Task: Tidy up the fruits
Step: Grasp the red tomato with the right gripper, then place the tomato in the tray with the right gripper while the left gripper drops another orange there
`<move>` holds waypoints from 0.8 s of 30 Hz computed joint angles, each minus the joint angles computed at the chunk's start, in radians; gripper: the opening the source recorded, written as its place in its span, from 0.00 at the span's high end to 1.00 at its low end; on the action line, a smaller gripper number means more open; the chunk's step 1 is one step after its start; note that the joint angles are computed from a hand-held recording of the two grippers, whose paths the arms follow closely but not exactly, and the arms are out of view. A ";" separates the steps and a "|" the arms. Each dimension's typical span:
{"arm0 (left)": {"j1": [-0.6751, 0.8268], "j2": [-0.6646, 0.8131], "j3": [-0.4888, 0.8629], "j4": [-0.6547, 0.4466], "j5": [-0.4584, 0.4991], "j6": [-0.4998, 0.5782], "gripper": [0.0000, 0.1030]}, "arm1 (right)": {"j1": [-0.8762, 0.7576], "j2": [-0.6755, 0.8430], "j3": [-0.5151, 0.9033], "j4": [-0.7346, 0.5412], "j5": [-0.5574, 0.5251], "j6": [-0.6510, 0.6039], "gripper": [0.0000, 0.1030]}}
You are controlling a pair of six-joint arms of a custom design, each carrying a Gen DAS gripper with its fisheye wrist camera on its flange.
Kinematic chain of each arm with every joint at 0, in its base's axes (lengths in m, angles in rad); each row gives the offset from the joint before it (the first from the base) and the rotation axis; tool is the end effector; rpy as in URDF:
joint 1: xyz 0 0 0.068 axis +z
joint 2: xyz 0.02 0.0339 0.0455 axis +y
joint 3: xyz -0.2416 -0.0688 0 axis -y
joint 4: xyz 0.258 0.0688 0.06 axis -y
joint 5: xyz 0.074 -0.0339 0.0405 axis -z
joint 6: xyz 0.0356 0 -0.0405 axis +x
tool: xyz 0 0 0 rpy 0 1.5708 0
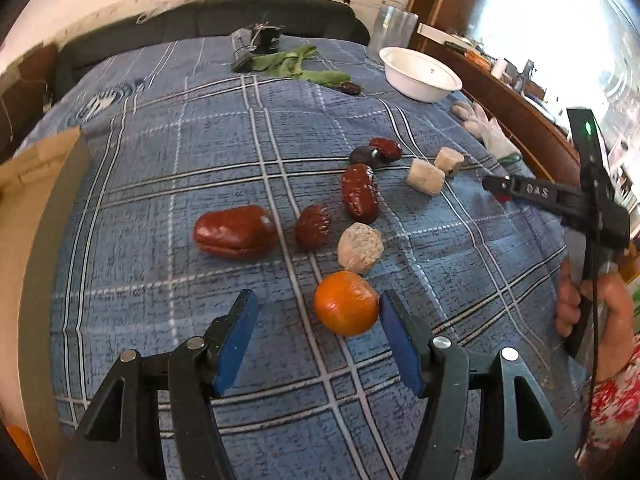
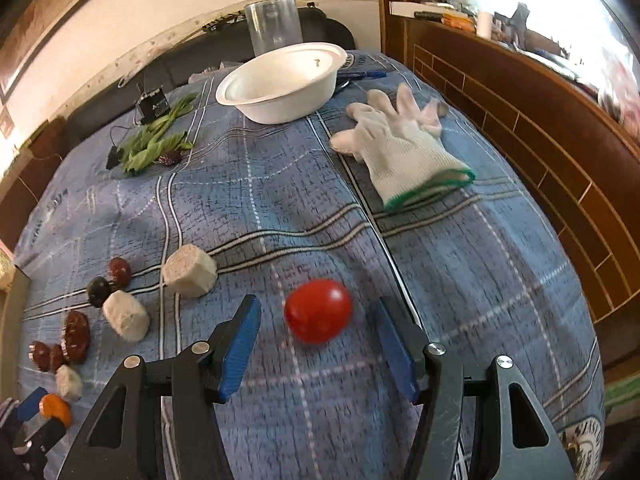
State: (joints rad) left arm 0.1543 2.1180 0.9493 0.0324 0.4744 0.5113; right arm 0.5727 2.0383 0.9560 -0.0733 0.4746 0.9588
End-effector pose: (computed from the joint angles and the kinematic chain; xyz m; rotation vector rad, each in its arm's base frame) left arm 0.3448 0.0372 0.0100 0.5876 2.4892 -0.3994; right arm 0.2992 0.1736 0.0328 0.6094 2.4484 -0.0715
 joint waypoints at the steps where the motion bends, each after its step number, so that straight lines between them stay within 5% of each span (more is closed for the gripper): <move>1: -0.008 -0.002 -0.012 0.020 -0.006 0.001 0.41 | -0.004 0.011 0.011 -0.002 0.006 -0.010 0.45; 3: -0.014 -0.002 -0.021 0.038 -0.001 0.000 0.47 | 0.000 0.028 0.034 -0.026 0.029 -0.016 0.54; 6: -0.030 0.000 -0.032 0.074 -0.015 -0.002 0.72 | 0.003 0.032 0.037 -0.037 0.052 -0.019 0.67; 16: 0.072 -0.076 -0.036 -0.037 0.082 0.022 0.72 | 0.085 -0.111 -0.086 0.071 0.009 0.004 0.67; 24: 0.332 -0.130 0.045 -0.117 0.146 0.034 0.71 | 0.249 -0.064 0.135 -0.003 -0.013 -0.051 0.67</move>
State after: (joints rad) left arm 0.4859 1.9882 0.9944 -0.0848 0.6204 0.5454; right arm 0.8220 1.9741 1.0912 -0.0765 0.4619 0.9079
